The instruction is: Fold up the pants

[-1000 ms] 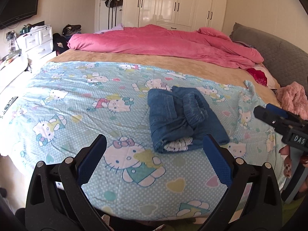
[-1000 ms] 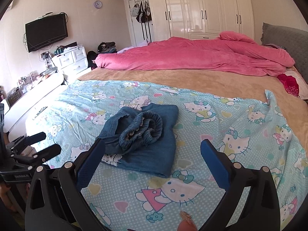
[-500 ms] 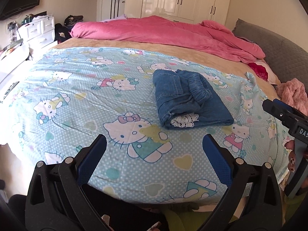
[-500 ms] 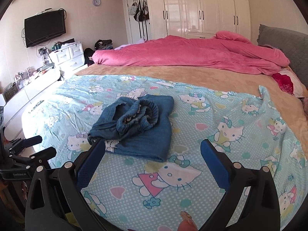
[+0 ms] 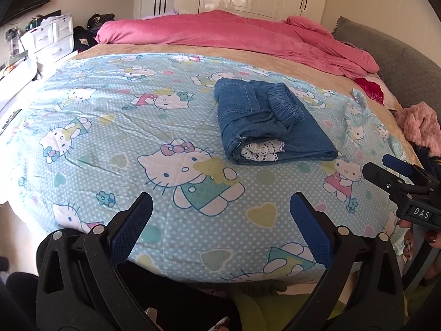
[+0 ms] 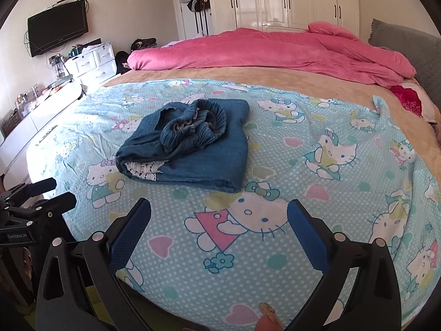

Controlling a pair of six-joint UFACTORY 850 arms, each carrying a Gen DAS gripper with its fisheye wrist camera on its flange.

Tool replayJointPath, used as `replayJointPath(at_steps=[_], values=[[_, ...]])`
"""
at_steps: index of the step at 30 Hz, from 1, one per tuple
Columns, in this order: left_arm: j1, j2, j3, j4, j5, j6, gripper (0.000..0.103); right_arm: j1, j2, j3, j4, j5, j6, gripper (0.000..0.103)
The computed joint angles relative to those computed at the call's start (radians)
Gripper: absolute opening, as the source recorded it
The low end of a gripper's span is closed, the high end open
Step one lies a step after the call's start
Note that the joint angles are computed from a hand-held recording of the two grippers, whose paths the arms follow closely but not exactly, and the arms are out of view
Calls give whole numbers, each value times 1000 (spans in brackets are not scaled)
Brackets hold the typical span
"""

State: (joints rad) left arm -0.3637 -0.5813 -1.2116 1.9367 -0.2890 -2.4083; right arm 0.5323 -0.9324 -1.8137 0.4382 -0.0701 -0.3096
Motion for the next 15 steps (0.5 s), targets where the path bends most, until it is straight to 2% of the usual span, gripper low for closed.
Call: replayJointPath(at_steps=[6, 10, 13, 15], values=[[-5, -14, 0, 37, -18, -31, 94, 5, -12, 8, -153, 11, 171, 99], [-8, -26, -4, 51, -15, -30, 94, 12, -24, 7, -361, 7, 370, 99], [-8, -29, -6, 42, -16, -25, 94, 13, -26, 5, -290, 5, 307, 99], [-9, -30, -6, 28, -21, -12, 94, 14, -24, 8, -355, 12, 367, 99]])
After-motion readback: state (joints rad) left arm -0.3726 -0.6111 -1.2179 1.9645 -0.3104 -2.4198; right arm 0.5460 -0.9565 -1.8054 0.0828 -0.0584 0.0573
